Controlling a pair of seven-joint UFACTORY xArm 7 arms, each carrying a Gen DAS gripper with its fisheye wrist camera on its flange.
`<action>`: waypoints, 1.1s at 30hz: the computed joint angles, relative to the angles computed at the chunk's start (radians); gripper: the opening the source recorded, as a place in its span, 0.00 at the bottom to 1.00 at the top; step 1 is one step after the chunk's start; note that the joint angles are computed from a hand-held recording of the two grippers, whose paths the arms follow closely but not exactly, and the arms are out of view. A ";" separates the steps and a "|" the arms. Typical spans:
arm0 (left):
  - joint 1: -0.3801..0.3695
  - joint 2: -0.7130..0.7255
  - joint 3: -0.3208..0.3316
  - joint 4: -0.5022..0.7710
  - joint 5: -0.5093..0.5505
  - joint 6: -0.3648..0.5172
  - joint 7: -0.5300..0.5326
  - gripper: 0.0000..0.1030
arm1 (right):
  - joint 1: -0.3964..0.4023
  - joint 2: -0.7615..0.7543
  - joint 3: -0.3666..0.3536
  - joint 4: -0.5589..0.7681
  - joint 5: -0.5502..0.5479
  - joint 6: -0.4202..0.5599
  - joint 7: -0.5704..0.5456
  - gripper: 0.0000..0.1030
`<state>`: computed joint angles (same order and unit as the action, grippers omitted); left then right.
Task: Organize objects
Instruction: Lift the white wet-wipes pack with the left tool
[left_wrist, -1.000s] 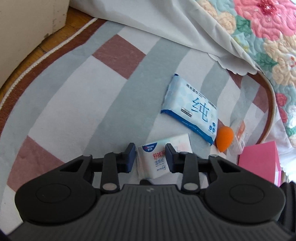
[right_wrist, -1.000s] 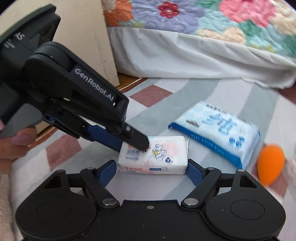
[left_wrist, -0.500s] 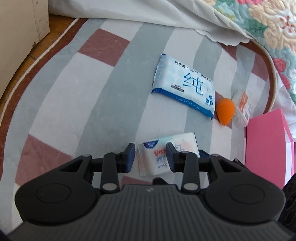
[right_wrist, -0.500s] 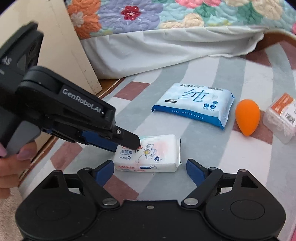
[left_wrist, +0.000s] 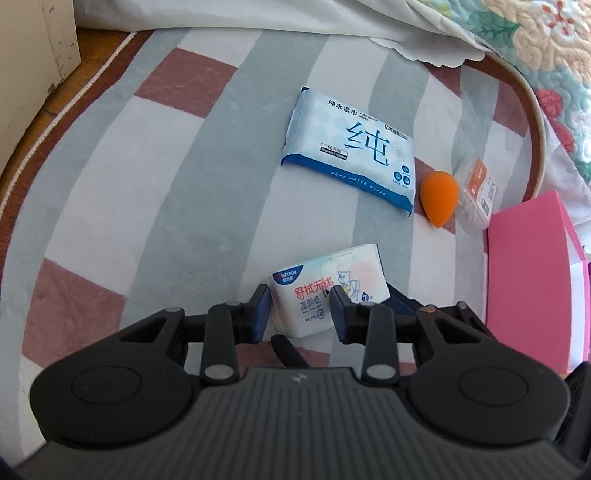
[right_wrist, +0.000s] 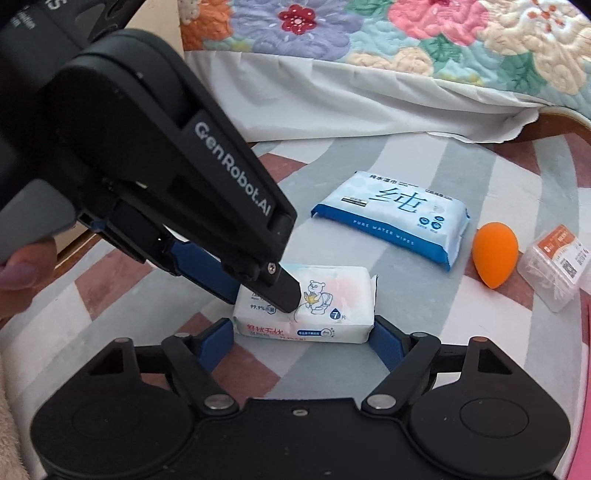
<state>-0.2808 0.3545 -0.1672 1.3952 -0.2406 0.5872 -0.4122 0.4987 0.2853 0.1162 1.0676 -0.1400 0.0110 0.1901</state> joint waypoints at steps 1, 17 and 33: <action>0.006 -0.001 -0.005 -0.003 -0.014 -0.004 0.006 0.33 | 0.007 -0.001 -0.008 0.001 0.000 0.002 0.008 0.81; -0.057 -0.087 -0.027 -0.070 0.004 -0.025 0.040 0.32 | -0.105 -0.184 0.101 -0.155 0.150 0.051 -0.059 0.82; -0.104 -0.241 -0.053 -0.155 -0.066 0.010 0.089 0.32 | -0.094 -0.462 0.084 -0.279 0.265 0.216 -0.106 0.82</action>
<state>-0.3843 0.1135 -0.2205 1.2402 -0.3067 0.5974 -0.3230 0.4042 -0.1771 0.2005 0.7887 0.1253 0.2274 0.0846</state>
